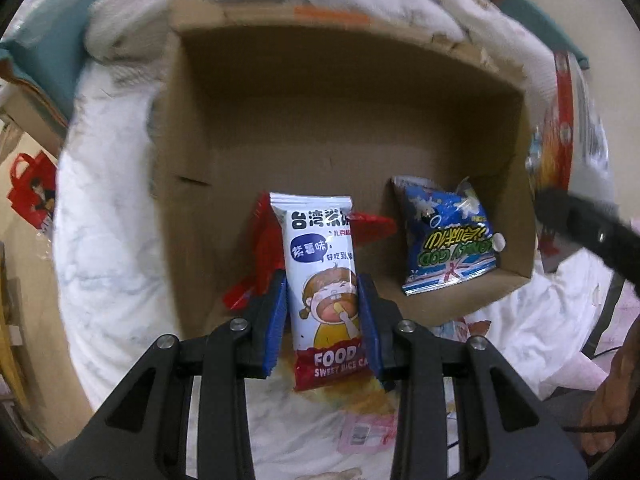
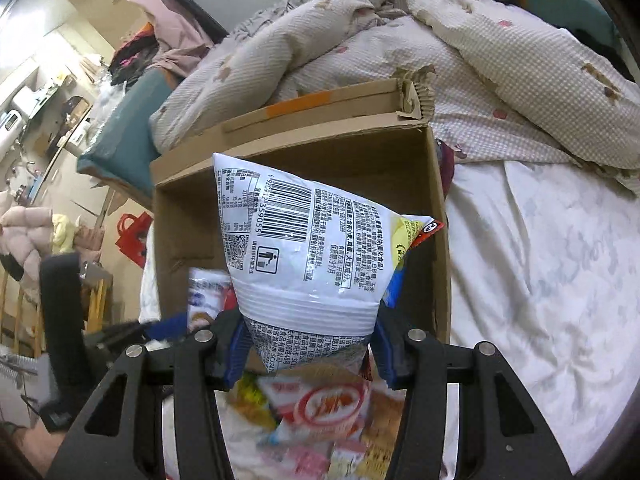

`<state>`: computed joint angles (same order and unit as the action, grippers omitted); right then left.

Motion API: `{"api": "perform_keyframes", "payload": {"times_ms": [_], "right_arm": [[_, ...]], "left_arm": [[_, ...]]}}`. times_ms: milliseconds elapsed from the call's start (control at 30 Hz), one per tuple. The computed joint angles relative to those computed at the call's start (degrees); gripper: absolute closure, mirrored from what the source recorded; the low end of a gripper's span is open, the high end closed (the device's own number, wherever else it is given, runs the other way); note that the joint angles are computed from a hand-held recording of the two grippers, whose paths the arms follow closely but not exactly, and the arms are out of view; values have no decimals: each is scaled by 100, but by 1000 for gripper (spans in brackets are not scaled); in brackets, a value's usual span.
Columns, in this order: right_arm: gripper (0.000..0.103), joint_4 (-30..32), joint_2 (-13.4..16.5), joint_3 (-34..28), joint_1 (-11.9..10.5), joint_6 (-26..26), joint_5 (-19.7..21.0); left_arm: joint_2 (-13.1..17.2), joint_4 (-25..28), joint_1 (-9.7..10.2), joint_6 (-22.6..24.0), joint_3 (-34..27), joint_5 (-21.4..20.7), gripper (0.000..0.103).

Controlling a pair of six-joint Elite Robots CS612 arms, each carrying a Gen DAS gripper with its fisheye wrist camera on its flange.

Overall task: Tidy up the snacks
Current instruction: 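Lower both held snacks into the box and open both tools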

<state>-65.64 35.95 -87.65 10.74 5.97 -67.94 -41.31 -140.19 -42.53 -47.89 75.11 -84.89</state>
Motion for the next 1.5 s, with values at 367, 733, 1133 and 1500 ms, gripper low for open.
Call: {"api": "perform_keyframes", "payload": {"times_ms": [367,733,1133,1500], "right_arm": [[50,-195,-89,614,144,-421,-407],[11,-568,14,657,93,-197,-144],[6,-864,59,491,18,7,-111],[6,-702,93,357,23,80,-141]], "left_arm": [[290,-375,118,93,-360,14,74],[274,-715,199,-119,-328,138,62],[176,-818,171,-223,-194,305,24],[14,-808,96,-257,57,369,24]]}}
